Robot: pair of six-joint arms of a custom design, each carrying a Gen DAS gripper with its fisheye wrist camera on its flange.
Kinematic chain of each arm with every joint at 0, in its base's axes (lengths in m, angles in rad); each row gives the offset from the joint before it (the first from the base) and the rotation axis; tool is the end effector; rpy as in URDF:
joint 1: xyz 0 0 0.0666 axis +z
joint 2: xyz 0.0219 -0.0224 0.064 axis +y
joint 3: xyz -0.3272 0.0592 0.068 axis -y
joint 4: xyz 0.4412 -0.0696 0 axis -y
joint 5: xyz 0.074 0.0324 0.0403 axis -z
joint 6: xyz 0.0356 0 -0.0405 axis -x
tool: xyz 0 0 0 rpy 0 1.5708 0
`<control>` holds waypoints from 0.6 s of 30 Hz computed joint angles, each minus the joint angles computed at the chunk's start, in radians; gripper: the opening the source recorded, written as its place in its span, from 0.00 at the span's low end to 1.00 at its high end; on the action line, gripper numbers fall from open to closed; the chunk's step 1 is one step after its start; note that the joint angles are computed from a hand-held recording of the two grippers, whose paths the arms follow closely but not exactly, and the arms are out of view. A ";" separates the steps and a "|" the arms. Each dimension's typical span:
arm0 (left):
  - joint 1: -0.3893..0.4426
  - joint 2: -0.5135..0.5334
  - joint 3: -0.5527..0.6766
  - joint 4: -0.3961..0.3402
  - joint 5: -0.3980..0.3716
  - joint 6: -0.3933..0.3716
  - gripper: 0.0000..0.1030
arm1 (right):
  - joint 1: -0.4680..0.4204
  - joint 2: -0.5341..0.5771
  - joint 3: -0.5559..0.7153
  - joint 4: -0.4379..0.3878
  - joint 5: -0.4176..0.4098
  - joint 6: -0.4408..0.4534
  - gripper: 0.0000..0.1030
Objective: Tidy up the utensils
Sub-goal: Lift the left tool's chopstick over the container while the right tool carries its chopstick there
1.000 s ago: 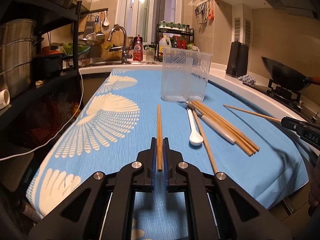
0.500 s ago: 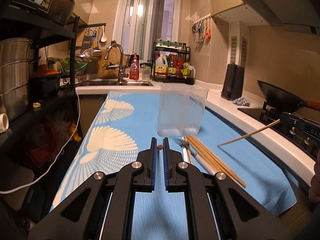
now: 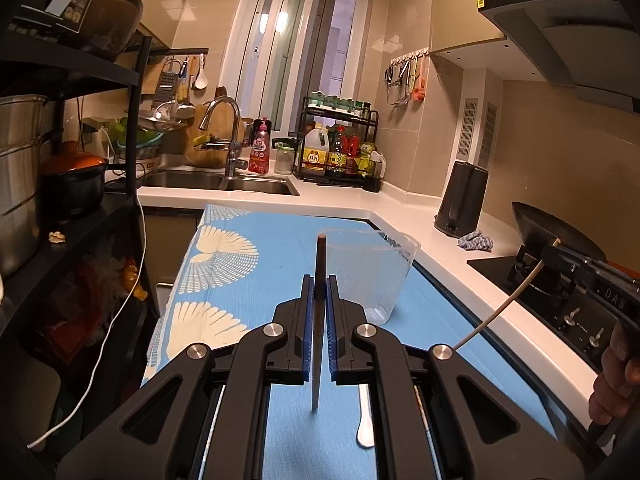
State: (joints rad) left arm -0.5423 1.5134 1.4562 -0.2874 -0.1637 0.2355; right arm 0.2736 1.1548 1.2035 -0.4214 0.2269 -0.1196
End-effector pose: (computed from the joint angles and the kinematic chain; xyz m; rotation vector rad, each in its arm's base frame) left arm 0.5288 -0.3123 0.3989 0.1843 1.9189 -0.3673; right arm 0.4776 0.1253 0.4391 0.0012 1.9337 0.0417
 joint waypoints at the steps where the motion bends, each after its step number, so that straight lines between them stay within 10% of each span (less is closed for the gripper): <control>1: 0.002 0.009 0.019 -0.016 0.006 0.006 0.06 | 0.001 0.006 0.011 -0.004 -0.003 0.005 0.06; 18: 0.039 0.197 0.407 -0.377 0.074 0.020 0.06 | -0.024 0.122 0.238 -0.110 -0.079 0.014 0.06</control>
State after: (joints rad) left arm -0.5030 1.7104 1.8636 -0.6642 -0.0899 0.2554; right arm 0.2499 1.2771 1.4419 -0.5313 0.1480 -0.1058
